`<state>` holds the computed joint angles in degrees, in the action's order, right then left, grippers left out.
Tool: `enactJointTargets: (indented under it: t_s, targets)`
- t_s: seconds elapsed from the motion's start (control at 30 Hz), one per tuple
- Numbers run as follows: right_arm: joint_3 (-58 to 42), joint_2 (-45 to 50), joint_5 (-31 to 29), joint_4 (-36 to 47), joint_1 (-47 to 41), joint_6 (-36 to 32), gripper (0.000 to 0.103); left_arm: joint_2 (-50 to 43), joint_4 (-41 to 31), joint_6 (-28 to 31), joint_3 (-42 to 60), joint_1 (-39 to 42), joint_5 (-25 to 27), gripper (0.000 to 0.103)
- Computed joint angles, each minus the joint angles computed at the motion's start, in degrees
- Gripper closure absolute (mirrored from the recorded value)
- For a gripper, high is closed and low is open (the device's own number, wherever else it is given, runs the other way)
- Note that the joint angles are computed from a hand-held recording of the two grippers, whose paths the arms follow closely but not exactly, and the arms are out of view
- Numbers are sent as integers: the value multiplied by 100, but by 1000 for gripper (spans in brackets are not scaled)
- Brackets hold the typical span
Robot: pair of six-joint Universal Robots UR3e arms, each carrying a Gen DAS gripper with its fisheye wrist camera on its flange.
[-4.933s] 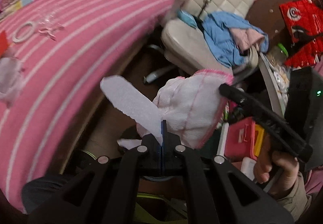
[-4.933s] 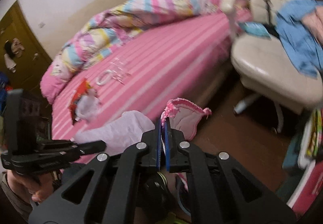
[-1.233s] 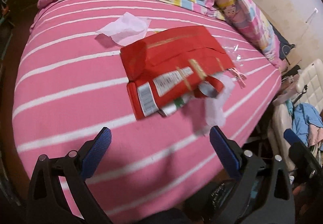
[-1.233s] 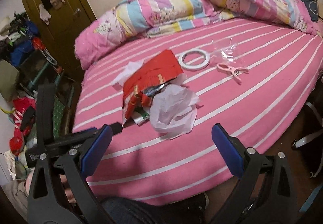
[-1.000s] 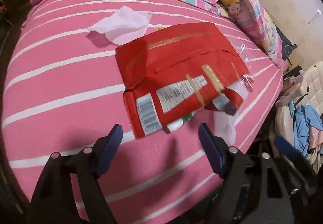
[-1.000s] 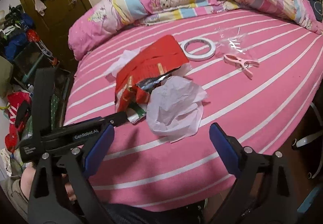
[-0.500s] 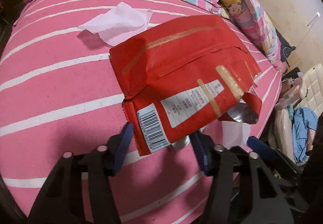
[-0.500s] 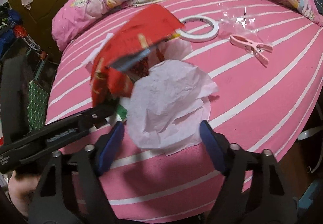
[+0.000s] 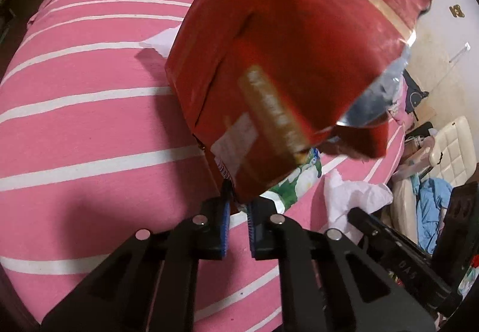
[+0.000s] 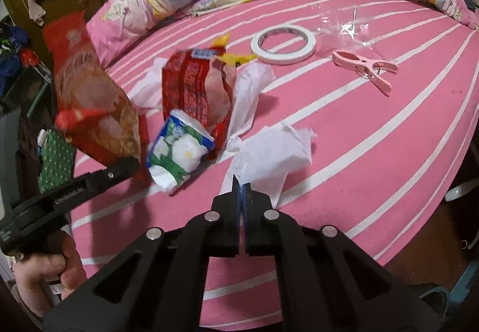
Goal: Collect trash
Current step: 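Grasp the red snack bag with the left tool while the right tool grasps a crumpled white tissue, then carry the red bag and tissue in both tools to the trash bin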
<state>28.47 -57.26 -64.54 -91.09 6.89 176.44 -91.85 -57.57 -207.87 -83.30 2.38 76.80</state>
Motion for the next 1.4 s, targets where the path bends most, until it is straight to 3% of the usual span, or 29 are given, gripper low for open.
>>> enactJointTargets:
  t_s: [0.23,0.57,0.83,1.13,1.4]
  targets:
    - [-303,-21,278,155,-70,34,101,373,-190,74,-45,90,-48,97]
    - [269,-783,740,178,-417,-59,101,737,-676,68,343,93,-148,97]
    - [982,-1720,1153,456,-1101,-459,101,356,-1078,-122,1240,-766,59,97]
    - [2176,-3188,1668,1384,-2623,-1667,101,-396,-1377,-356,2115,-1972,187,97]
    - [2625,-4132,1963,3218,-4544,-3568,101,-1567,-1547,-627,3215,-3079,237,97]
